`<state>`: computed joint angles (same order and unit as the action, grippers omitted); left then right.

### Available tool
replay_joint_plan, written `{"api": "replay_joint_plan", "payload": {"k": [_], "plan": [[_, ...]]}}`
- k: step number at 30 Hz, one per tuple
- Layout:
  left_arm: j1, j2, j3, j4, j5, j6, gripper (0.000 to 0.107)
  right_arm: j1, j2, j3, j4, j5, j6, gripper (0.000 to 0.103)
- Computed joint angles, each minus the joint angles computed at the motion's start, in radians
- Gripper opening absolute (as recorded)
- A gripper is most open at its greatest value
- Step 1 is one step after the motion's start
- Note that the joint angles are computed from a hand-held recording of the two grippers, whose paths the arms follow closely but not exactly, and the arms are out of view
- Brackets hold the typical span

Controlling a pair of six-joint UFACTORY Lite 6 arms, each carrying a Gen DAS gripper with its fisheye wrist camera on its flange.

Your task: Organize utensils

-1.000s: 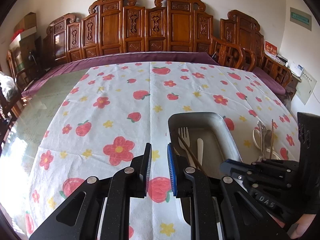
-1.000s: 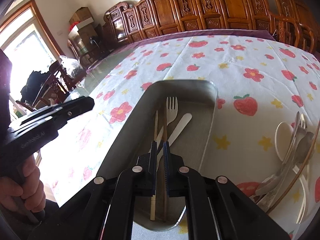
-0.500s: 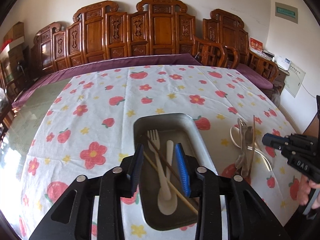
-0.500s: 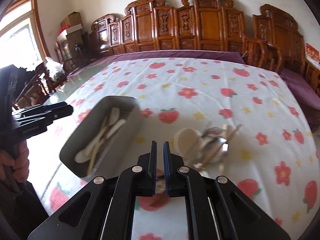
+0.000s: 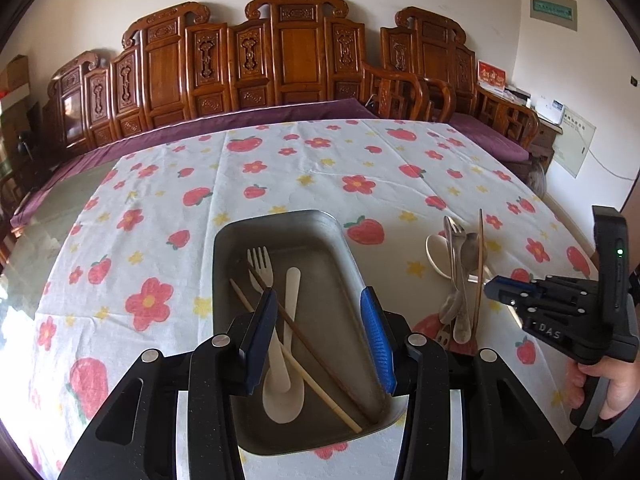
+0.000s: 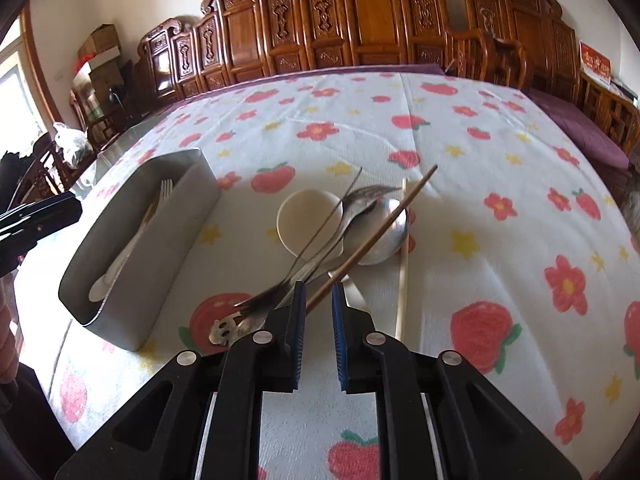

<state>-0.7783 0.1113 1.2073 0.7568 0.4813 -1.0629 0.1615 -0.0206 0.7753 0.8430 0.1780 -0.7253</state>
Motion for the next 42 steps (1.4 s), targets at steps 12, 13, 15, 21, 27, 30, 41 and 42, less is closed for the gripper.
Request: {"api": "replay_joint_plan", "payload": {"k": [12,13,15,21,27,30,41,42], "plan": [[-0.049,0.019,0.009,0.044,0.014,-0.047,0.041,-0.005,0.07,0.019,0.238,0.023,-0.153,0.018],[-0.053,0.02,0.009,0.05,0.013,-0.054,0.041,-0.009,0.071,0.019,0.257,0.031,-0.169,0.018],[-0.06,0.023,0.012,0.056,0.017,-0.061,0.041,-0.011,0.074,0.021,0.266,0.039,-0.173,0.018],[-0.095,0.042,0.027,0.098,0.036,-0.099,0.041,-0.013,0.098,0.042,0.322,0.054,-0.212,0.018],[-0.127,0.063,0.036,0.145,0.059,-0.148,0.041,-0.052,0.132,0.057,0.456,0.117,-0.343,0.018],[-0.135,0.069,0.043,0.153,0.062,-0.162,0.041,-0.077,0.139,0.059,0.486,0.155,-0.367,0.017],[-0.168,0.105,0.086,0.154,0.086,-0.162,0.041,-0.141,0.05,0.024,0.376,0.234,-0.261,0.0],[-0.17,0.113,0.093,0.154,0.091,-0.163,0.041,-0.143,0.05,0.026,0.373,0.234,-0.26,0.001]]}}
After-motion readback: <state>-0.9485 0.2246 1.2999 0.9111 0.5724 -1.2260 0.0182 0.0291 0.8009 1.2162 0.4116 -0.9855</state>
